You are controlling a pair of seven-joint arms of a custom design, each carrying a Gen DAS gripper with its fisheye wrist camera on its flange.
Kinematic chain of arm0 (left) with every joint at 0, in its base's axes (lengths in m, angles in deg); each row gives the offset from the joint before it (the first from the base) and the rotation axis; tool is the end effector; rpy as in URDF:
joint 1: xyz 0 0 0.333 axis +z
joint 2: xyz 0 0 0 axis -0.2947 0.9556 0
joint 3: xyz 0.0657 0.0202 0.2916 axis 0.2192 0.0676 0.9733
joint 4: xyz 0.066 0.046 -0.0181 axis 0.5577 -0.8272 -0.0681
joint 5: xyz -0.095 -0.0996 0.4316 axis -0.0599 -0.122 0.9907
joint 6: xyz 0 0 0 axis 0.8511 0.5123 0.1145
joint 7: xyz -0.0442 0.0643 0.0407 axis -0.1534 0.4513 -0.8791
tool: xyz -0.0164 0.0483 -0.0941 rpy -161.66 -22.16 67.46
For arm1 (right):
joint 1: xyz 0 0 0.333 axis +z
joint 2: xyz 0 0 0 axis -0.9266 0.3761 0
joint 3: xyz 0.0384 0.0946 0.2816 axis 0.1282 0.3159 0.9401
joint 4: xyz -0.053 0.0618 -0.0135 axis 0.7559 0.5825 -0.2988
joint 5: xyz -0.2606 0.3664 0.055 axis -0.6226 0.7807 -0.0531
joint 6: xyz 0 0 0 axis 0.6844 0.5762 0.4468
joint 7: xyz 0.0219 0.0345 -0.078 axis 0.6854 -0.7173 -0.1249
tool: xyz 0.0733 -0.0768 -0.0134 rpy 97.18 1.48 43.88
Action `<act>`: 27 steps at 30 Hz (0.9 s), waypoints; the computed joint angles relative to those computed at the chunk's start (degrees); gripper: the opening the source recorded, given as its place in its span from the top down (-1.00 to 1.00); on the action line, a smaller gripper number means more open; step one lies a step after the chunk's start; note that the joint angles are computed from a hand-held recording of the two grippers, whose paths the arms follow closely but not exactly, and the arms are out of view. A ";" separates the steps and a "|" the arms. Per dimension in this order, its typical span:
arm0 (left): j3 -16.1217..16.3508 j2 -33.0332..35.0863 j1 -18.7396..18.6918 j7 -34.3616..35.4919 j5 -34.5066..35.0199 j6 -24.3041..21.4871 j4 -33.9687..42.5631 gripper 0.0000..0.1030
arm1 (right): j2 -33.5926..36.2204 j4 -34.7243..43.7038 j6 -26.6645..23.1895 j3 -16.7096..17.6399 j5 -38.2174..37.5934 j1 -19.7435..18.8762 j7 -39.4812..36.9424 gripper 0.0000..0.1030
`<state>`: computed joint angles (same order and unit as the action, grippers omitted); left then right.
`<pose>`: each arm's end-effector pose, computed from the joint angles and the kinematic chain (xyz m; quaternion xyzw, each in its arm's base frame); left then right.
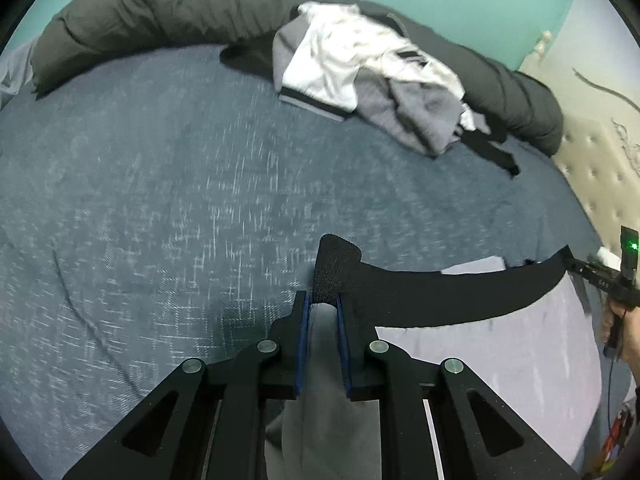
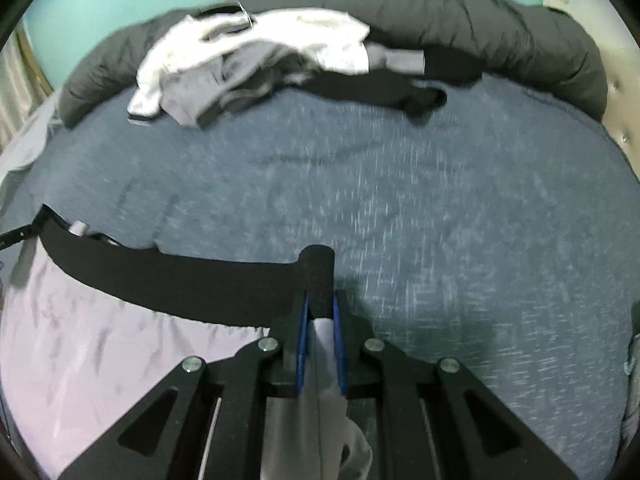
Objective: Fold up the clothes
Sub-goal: 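Carry the hem over the jacket toward the collar and release with both grippers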
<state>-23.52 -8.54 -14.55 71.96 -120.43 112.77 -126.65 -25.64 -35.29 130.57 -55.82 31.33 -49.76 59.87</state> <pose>0.6741 -0.0471 0.4757 -0.5595 0.7676 -0.3078 0.0554 0.5711 0.2512 0.4913 -0.6818 0.6815 -0.1625 0.2104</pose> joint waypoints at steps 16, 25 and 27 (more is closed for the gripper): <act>1.88 -9.20 0.82 -3.01 -0.35 -5.67 -4.88 0.17 | -10.75 -6.17 2.24 0.34 -0.37 0.44 7.53 0.41; 5.73 -32.95 -3.73 1.24 -8.86 -11.12 -24.86 0.17 | -21.43 -15.90 6.84 3.37 9.33 8.99 9.45 0.41; 5.64 -38.44 -5.22 1.54 -9.04 -11.34 -30.00 0.17 | -21.71 -17.24 7.91 4.57 10.48 11.27 10.59 0.41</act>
